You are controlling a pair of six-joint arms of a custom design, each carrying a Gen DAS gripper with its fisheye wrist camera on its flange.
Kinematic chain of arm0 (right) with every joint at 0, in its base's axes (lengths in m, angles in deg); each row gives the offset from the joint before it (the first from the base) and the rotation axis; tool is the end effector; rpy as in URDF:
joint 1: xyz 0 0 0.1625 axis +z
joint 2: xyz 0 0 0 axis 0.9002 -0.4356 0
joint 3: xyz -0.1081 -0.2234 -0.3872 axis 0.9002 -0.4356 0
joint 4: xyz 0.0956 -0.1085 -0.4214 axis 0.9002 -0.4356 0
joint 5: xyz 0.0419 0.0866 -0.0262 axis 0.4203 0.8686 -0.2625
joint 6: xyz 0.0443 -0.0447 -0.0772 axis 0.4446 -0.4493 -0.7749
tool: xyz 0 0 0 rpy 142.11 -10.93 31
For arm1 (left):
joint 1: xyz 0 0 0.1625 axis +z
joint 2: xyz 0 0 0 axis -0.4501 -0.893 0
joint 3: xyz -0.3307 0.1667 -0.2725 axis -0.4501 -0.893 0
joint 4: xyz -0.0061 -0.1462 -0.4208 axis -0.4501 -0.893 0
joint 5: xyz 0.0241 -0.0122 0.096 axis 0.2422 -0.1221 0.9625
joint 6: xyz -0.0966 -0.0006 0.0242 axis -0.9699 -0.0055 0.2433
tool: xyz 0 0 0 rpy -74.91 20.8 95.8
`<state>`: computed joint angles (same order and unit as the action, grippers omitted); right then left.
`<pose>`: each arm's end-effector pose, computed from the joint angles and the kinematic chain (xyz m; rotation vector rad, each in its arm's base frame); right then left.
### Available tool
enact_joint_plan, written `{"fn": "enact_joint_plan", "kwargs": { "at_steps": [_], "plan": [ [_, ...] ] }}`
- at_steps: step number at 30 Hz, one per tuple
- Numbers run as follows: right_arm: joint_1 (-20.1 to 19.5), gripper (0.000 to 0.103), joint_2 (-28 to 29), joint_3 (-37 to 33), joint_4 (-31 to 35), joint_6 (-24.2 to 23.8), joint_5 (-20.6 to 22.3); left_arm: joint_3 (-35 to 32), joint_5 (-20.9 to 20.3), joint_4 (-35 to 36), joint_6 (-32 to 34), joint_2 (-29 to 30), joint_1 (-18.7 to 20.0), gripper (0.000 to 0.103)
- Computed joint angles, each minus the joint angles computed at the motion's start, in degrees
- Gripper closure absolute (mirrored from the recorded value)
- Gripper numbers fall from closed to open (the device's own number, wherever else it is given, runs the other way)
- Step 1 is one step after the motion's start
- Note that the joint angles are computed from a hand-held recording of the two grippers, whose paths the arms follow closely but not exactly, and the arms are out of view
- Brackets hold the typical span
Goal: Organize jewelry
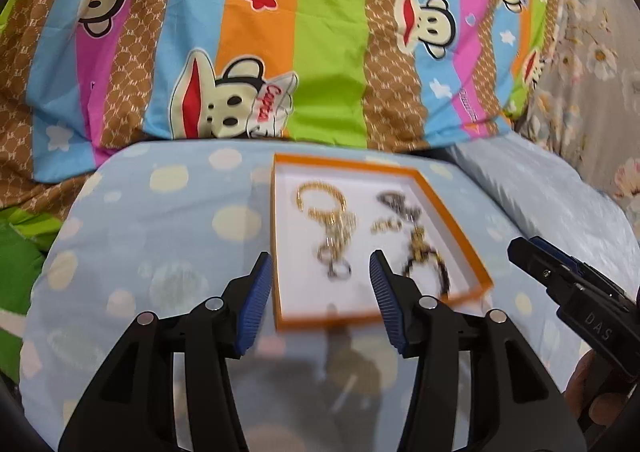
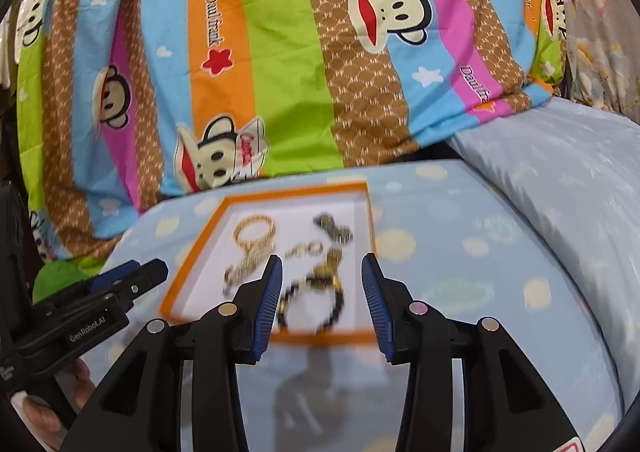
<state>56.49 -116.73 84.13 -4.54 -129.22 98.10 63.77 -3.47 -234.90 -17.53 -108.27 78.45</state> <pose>0.2868 -0.3939 0.1255 -0.0866 -2.0993 1.2947 -0.1898 -0.5176 0.2163 1.0432 2.5688 -0.7313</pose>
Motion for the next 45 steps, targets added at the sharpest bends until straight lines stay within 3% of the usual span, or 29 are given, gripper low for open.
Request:
{"fn": "enact_joint_plan", "kwargs": {
  "at_steps": [5,10,16,22,28,45],
  "plan": [
    [2.3,0.061,4.6,0.6,7.2,11.9,0.8,6.3,3.4,3.6,-1.2,-4.9,-1.7,0.055],
    [3.6,0.061,8.0,0.2,11.3,18.4,0.5,9.6,5.6,5.3,-3.0,-6.8,-2.8,0.055],
    [4.6,0.061,10.1,-0.5,12.6,20.7,0.8,11.9,9.5,2.8,-2.9,-6.9,-4.8,0.055],
    [5.3,0.055,10.9,-1.0,13.0,21.8,2.7,12.9,12.8,0.7,-2.7,-6.5,-6.0,0.055],
    [5.4,0.050,11.5,-1.6,13.6,22.2,2.8,13.3,14.3,-0.1,-2.7,-6.1,-6.6,0.055],
    [4.9,0.050,12.9,-3.1,17.0,25.7,2.7,12.9,16.3,0.6,-3.9,-5.4,-6.8,0.055]
  ]
}}
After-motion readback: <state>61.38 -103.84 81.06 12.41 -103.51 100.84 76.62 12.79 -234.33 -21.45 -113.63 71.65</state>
